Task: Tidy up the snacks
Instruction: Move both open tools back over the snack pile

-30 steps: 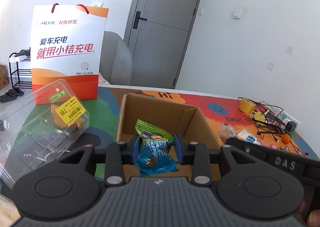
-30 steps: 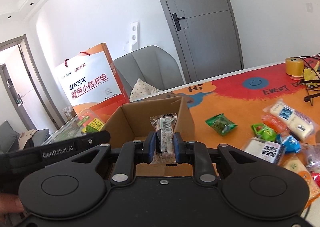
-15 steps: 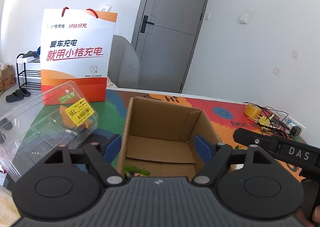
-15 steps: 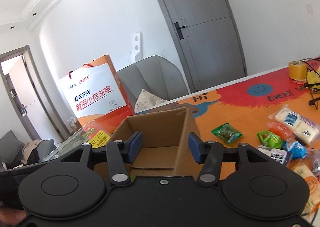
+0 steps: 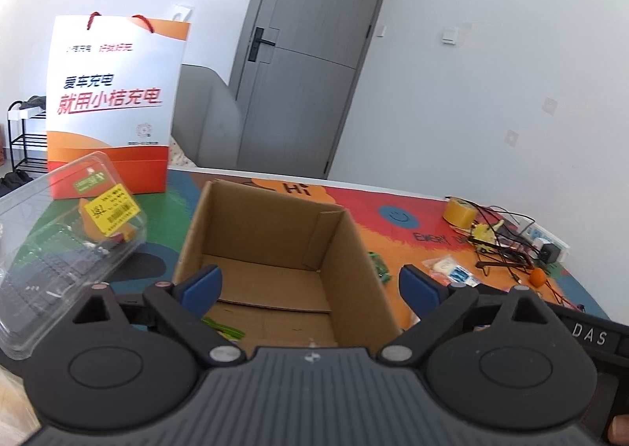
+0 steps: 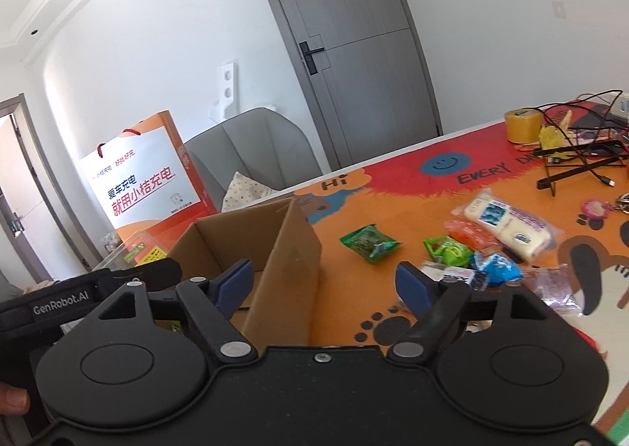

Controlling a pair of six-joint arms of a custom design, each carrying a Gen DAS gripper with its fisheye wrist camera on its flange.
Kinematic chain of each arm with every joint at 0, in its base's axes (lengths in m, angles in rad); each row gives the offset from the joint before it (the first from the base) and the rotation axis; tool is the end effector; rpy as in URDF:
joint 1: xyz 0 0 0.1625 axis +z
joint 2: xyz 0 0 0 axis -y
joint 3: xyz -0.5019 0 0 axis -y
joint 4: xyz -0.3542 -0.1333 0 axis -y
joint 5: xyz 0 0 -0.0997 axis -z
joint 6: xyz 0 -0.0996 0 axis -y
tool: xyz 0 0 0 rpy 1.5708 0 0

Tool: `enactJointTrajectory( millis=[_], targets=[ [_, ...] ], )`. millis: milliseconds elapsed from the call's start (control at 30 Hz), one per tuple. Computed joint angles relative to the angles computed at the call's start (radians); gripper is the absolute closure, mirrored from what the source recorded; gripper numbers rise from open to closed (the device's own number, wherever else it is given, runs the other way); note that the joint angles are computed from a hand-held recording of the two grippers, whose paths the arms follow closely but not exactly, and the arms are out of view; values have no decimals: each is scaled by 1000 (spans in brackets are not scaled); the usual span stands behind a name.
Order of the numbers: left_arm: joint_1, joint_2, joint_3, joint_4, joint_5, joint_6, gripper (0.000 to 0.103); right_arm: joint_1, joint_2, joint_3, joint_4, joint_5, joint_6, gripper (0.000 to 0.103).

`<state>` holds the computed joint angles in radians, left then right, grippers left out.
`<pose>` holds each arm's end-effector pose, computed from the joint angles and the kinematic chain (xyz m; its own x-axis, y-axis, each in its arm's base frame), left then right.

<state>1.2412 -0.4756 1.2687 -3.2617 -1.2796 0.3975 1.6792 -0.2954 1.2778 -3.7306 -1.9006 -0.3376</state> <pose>-0.1159 -0.8391 0.1584 -0.8246 0.3183 -0.4677 0.5650 0.5060 -0.6517 0.1872 -0.7864 0.0699 -0.9043 0.0578 0.4231 -0.3614 0.4241 -0.8304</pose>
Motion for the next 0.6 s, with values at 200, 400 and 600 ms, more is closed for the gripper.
enactJointTrajectory(
  millis=[200, 400, 600],
  targets=[
    [-16, 0, 29, -9, -20, 22, 6, -13, -33, 72, -67, -19, 8, 19],
    [-30, 8, 43, -4, -37, 16, 5, -28, -59, 134, -130, -27, 9, 18],
    [-45, 12, 65, 7, -45, 23, 5, -49, -79, 178, -176, -33, 26, 16]
  ],
)
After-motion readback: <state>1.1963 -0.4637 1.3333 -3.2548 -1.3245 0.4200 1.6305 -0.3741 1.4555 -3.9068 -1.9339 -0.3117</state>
